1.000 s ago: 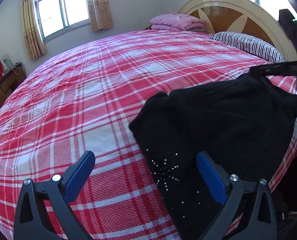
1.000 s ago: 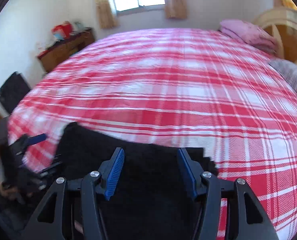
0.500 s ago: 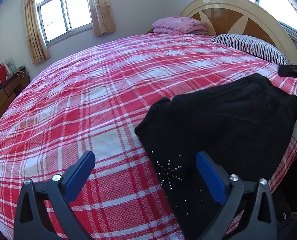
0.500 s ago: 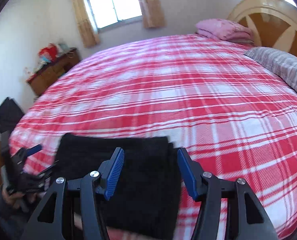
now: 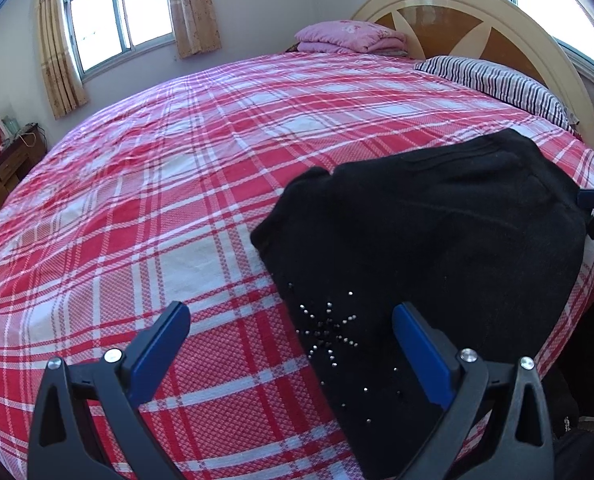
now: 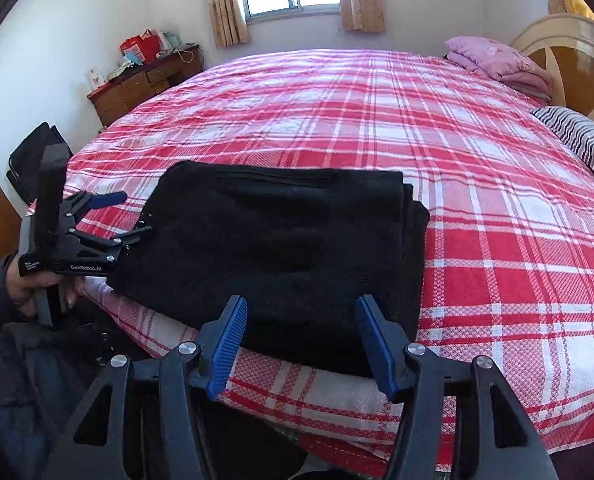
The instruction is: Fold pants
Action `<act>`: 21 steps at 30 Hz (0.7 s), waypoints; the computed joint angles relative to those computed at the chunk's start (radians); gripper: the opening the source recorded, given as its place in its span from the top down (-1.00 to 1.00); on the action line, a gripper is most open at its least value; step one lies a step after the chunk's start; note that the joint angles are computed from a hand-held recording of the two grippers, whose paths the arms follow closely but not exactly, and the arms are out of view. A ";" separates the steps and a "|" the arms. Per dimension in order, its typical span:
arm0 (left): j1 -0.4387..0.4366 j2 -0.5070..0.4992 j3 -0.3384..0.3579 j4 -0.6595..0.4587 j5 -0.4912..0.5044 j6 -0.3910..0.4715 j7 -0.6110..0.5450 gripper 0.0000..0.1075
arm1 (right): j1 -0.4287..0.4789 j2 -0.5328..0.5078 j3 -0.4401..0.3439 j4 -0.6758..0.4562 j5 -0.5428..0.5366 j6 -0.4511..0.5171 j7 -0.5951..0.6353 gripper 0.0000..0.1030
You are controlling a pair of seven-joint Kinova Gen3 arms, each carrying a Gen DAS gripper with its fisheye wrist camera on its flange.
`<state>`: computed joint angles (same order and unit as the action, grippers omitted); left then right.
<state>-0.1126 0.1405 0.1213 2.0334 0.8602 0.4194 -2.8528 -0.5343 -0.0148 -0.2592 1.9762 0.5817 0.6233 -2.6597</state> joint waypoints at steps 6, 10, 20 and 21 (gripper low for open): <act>-0.015 0.034 -0.007 -0.033 -0.010 0.073 0.046 -0.92 | 0.010 -0.041 -0.033 0.025 0.149 0.032 -0.182 -0.14; -0.020 0.022 0.007 -0.017 0.026 0.060 0.002 -0.92 | 0.047 -0.050 -0.014 0.033 0.140 0.039 -0.255 -0.14; -0.061 0.089 -0.002 -0.066 0.087 0.179 -0.017 -0.92 | 0.125 0.016 0.063 0.034 -0.039 -0.082 -0.137 -0.14; -0.059 0.088 -0.002 -0.064 0.086 0.174 -0.020 -0.92 | 0.119 0.018 0.063 0.035 -0.025 -0.082 -0.146 -0.14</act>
<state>-0.1712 0.2289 0.1192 1.9694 0.9462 0.5938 -2.8729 -0.4157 0.0036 -0.1963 2.0112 0.5570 0.5413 -2.8053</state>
